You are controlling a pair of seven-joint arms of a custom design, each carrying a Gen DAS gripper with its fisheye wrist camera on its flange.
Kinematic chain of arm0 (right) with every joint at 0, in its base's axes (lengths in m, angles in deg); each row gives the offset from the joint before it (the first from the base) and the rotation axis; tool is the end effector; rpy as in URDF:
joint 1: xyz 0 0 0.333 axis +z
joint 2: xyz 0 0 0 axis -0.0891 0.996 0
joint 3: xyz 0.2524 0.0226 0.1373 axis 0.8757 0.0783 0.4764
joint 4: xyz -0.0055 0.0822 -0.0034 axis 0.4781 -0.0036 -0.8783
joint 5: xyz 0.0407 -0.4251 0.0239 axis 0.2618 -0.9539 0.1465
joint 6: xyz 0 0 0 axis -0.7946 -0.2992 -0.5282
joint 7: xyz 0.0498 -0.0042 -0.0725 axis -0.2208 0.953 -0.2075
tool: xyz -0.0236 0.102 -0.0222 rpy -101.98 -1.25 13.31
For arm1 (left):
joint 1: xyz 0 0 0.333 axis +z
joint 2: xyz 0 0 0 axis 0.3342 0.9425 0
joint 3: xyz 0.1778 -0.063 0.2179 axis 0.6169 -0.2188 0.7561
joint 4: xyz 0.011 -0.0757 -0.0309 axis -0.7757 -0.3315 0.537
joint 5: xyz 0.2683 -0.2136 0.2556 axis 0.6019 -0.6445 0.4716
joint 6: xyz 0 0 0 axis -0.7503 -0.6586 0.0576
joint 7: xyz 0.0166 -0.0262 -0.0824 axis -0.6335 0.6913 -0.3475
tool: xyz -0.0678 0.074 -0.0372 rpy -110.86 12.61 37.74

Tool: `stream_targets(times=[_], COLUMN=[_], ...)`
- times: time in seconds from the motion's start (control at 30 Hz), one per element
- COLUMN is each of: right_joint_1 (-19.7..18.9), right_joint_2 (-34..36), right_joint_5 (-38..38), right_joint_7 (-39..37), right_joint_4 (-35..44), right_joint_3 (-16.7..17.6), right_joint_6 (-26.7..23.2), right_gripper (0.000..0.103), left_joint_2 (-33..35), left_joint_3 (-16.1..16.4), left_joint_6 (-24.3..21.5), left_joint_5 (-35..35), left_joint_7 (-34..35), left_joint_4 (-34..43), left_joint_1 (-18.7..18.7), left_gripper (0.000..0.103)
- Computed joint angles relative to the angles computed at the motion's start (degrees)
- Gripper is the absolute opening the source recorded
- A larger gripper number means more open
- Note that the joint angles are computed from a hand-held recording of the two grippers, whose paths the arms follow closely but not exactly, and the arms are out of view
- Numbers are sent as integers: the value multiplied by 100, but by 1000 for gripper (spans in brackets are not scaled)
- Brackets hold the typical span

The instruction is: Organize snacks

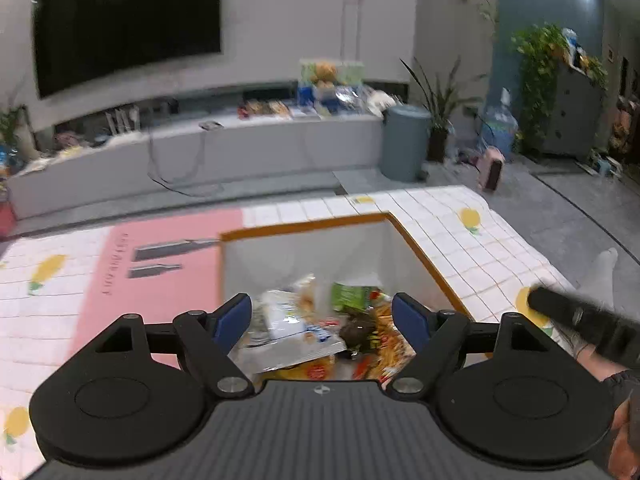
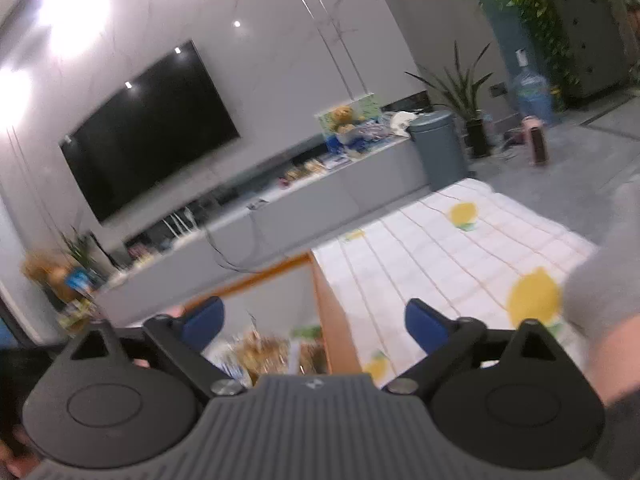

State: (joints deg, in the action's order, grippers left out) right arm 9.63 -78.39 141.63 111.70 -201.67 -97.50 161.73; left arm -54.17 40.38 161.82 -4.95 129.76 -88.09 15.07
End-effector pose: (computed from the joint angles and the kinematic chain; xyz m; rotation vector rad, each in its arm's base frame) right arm 0.5539 -0.0134 0.5708 -1.3306 1.5379 -0.4793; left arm 0.5395 -0.2166 0.5953 -1.6526 1.6672 -0.8567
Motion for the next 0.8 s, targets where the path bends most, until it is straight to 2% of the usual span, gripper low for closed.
stream_targets(times=[0.07,0.13,0.17,0.2,0.3,0.47,0.6,0.7,0.8], right_joint_1=[-378,-828,-1031,-1083,-778,-874,-805,-584,-363], right_joint_2=[-294,-539,-629,-718,-1047,-1460,-1733,-1959,-2070], right_joint_5=[-901,-1835,-2242,-2484,-2634,-3493,-4083,-4270,-4245], right_joint_7=[843,1835,2254,2445,2386,3382,3846,3835,3820], right_joint_4=[-392,-736,-823,-878,-1152,-1556,-1830,-2032,-2208], right_joint_3=[381,793,948,964,700,960,1077,925,794], right_joint_6=[14,-59,-271,-555,-947,-1146,-1186,-1180,-885], right_gripper=[100,100,100,100,100,100,100,100,100], left_joint_2=[-284,-507,-612,-717,-989,-1620,-1807,-1904,-1980], left_joint_3=[-97,-87,-129,-212,-278,-186,-210,-352,-390], left_joint_6=[-32,12,-49,-139,-294,-343,-331,-341,-324], left_joint_5=[179,93,123,229,323,-71,-332,-293,-279], left_joint_7=[-396,-447,-493,-594,-566,-295,-59,-98,-113], left_joint_4=[-213,-418,-503,-591,-880,-1553,-1838,-1939,-2061], left_joint_1=[57,40,74,138,141,-31,-67,77,129], left_gripper=[94,94,94,94,94,94,94,94,94])
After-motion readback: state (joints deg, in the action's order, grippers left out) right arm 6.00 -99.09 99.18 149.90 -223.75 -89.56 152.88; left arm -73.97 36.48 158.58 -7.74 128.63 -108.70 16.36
